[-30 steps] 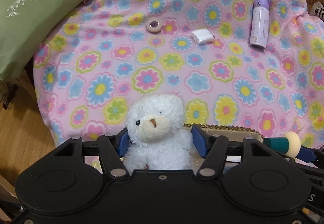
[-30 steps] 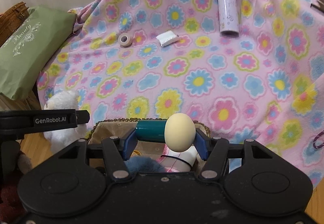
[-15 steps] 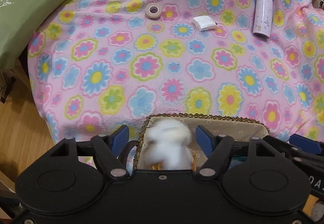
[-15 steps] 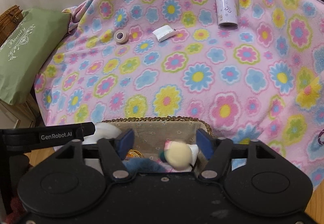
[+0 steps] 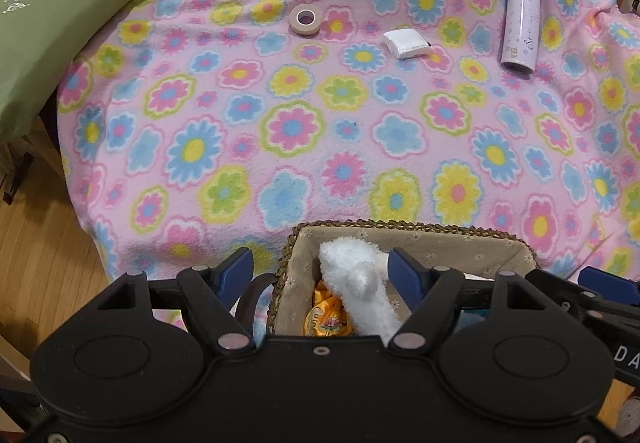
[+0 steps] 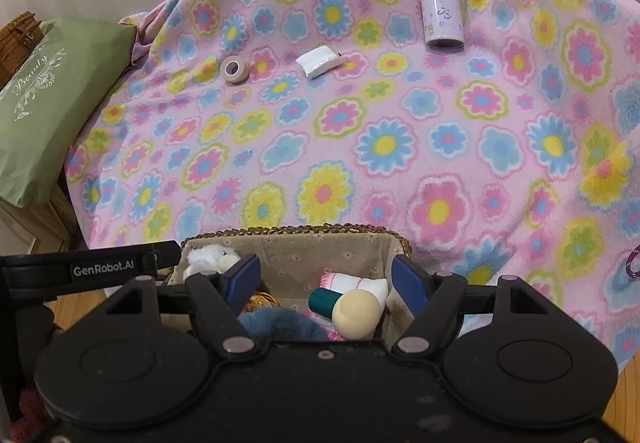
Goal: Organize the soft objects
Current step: 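Open both grippers to drop the teddy bear and sponge into the basket, then withdraw both grippers from the basket toward the blanket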
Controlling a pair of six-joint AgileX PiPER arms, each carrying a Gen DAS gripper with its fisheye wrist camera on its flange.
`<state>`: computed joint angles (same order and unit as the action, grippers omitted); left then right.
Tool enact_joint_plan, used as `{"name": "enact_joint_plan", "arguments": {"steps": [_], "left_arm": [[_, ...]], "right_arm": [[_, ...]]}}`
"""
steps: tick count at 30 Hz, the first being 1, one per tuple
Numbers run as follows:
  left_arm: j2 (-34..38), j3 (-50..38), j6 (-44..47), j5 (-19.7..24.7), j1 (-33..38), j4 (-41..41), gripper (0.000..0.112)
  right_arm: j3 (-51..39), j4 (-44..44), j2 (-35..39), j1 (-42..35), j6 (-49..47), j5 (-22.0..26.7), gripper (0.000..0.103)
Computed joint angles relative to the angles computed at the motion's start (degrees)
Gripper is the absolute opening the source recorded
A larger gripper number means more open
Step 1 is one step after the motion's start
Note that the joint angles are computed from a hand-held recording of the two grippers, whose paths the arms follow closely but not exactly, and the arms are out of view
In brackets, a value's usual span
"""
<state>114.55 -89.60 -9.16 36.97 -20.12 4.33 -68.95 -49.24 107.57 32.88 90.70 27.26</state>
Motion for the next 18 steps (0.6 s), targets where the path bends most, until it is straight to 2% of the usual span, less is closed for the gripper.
{"name": "enact_joint_plan", "arguments": {"steps": [18], "left_arm": [[0.9,0.0,-3.7,-0.7,-0.8,5.1,0.073]], "right_arm": [[-0.4,1.7,0.9,-0.6,-2.2,-0.1,0.075]]}}
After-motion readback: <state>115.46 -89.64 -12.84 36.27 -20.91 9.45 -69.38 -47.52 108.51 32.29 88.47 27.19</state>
